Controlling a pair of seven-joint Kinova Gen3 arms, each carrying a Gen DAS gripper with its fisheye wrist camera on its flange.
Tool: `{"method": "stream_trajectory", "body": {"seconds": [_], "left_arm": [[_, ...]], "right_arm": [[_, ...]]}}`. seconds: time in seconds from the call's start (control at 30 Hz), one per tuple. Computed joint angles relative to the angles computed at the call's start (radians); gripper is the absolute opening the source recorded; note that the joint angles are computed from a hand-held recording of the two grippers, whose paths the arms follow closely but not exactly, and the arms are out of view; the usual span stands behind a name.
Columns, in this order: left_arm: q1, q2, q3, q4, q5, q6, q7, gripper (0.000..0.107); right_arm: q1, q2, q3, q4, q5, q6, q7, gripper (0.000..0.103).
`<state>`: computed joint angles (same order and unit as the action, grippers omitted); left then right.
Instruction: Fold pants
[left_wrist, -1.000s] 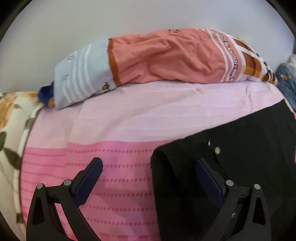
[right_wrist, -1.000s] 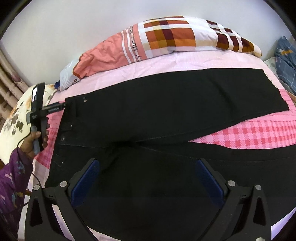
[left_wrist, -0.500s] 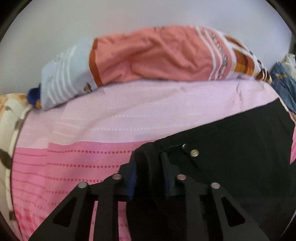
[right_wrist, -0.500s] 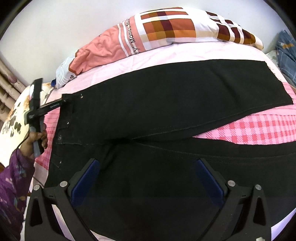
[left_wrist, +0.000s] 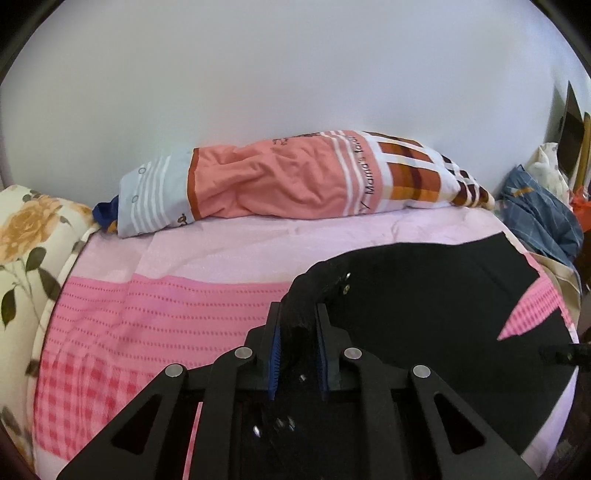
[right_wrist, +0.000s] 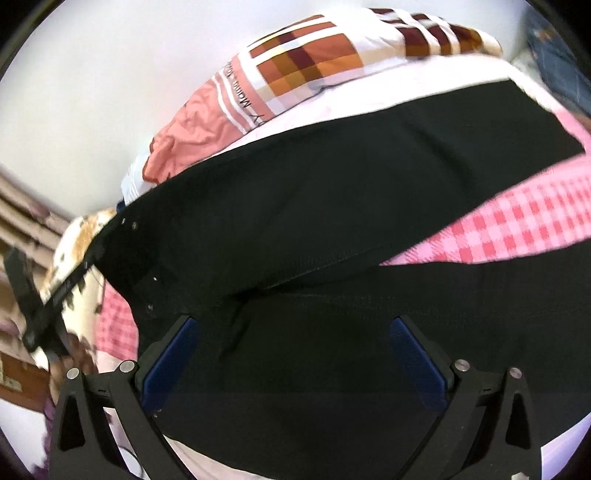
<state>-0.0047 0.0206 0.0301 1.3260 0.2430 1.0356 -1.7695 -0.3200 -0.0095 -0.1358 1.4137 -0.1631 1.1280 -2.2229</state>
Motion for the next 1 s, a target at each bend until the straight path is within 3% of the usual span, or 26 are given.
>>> {"method": "stream_trajectory", "body": {"seconds": [0.23,0.3,0.43,0.63,0.7,0.87,1.0], "left_arm": [[0.048,-0.056,0.029,0.028,-0.092,0.019,0.081,0.017],[0.06,-0.066,0.034,0.032,-0.108,0.028,0.1,0.017],[0.076,-0.1,0.037,0.056,-0.115,0.03,0.126,0.017],[0.087,-0.197,0.031,0.146,-0.089,0.022,0.169,0.017],[0.089,-0.241,0.039,0.189,-0.097,0.022,0.197,0.017],[0.093,-0.303,0.047,0.251,-0.091,0.064,0.267,0.017],[0.094,-0.32,0.044,0.274,-0.083,0.086,0.31,0.017]], "right_arm": [[0.222,-0.017,-0.179,-0.005,-0.029,-0.004,-0.008,0.103],[0.234,-0.02,-0.175,-0.001,-0.035,-0.026,0.016,0.103],[0.289,-0.039,-0.142,0.053,-0.184,-0.106,0.14,0.103],[0.169,-0.035,0.104,0.145,-0.428,-0.221,0.258,0.103],[0.187,-0.013,0.134,0.148,-0.509,-0.235,0.318,0.103],[0.408,0.117,0.058,0.115,-0.7,-0.162,0.465,0.103],[0.537,0.19,-0.036,0.105,-0.719,-0.153,0.467,0.103]]}}
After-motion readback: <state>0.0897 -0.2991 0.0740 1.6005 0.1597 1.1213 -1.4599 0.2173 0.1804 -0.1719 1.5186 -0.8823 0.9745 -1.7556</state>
